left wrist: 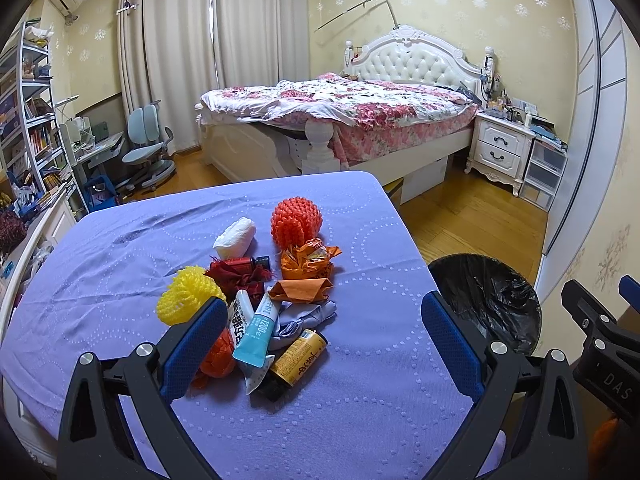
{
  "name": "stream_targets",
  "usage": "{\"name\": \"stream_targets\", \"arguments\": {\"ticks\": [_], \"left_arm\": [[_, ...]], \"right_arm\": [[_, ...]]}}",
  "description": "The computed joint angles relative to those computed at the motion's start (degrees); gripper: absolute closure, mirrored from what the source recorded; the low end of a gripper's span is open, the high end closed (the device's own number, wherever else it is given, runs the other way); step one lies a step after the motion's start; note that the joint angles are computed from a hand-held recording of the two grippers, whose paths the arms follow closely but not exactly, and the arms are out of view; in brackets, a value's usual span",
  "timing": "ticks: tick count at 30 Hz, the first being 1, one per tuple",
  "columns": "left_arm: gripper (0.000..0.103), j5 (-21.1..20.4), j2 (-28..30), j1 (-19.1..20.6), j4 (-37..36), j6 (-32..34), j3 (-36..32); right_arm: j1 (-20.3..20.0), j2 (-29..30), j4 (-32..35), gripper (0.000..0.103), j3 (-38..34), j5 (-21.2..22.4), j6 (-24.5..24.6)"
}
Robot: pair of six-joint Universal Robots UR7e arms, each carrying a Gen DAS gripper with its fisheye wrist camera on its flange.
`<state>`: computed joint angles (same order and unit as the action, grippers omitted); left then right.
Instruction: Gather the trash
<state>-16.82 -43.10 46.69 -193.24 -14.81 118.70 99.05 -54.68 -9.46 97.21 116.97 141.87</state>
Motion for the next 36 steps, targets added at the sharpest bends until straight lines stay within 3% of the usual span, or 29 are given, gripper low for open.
{"name": "stream_targets", "arguments": {"ticks": [8, 36], "left_arm": [[0.006, 0.0, -1.0, -0.6, 2.7, -2.2, 0.7], [0.006, 0.3, -0.7, -0.7, 2.3, -1.9, 0.6]], "right_arm": [[-0.1, 0.0, 0.1, 0.004, 0.1, -0.1, 0.1], [-0.2, -0.1, 1.0, 0.004, -0.4, 0.0, 0.6]]}}
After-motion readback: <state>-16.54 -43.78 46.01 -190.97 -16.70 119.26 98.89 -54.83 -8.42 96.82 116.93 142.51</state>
